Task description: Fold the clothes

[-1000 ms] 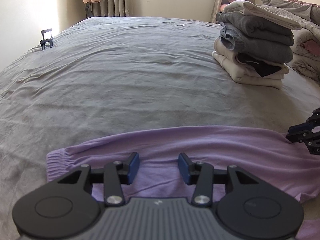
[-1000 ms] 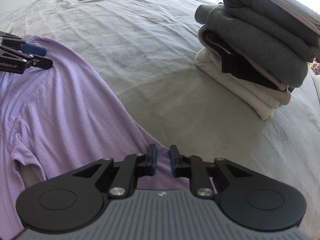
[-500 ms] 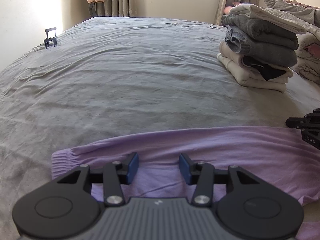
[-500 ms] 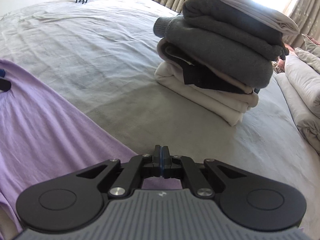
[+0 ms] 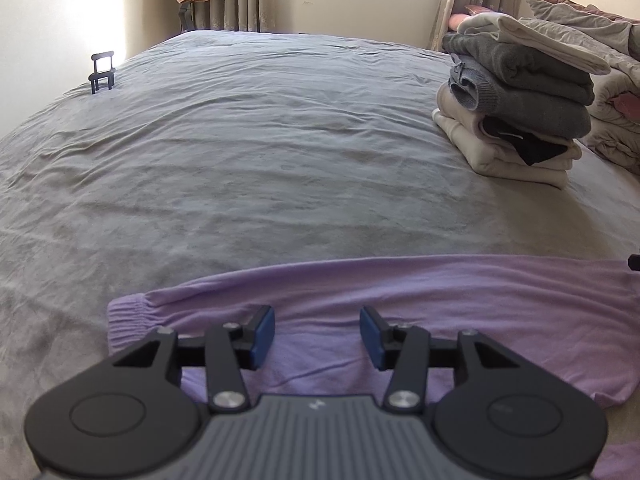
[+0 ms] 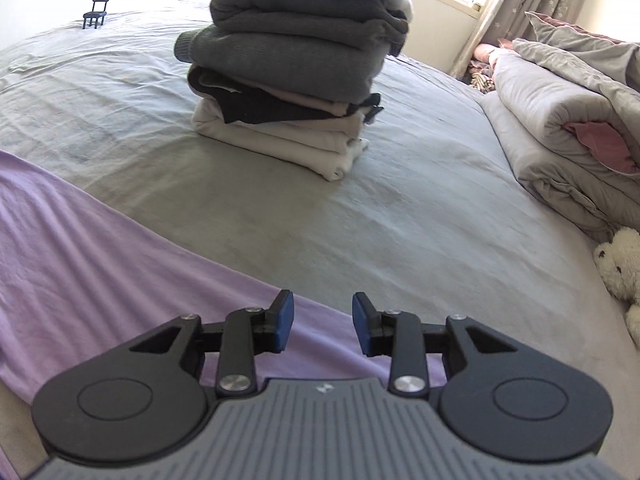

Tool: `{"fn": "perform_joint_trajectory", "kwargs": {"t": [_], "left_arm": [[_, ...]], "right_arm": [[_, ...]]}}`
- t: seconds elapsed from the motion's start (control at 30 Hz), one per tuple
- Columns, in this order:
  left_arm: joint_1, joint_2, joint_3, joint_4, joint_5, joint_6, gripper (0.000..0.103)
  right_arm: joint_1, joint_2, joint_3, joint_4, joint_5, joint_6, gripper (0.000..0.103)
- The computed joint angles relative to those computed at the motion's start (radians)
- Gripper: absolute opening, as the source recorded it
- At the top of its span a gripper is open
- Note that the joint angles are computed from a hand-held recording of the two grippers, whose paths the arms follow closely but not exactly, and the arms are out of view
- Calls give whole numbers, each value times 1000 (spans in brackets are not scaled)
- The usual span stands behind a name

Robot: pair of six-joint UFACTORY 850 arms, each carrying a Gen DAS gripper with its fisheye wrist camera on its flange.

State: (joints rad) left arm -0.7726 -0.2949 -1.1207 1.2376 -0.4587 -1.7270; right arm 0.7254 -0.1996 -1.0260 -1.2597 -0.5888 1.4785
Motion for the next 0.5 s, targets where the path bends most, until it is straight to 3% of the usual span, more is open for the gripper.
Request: {"fn": "perform_joint_trajectory", "kwargs": {"t": [0.37, 0.4, 0.43, 0.47, 0.5], "left_arm": [[-5, -3, -10, -64, -16, 75, 50], [-6, -4, -11, -68, -17, 81, 51], [-6, -6, -13, -73, -19, 88, 51], [-6, -7, -14, -78, -21, 94, 51], [-5, -9, -15, -80, -22, 97, 51]], "right_arm": [[-67, -28, -2, 52, 38, -83, 35], [-74, -26, -3, 77, 64, -117, 32], [-81, -24, -4, 106, 90, -156, 8], [-85, -23, -9, 148, 112, -205, 0], [-78, -28, -17, 151, 97, -223, 1]]}}
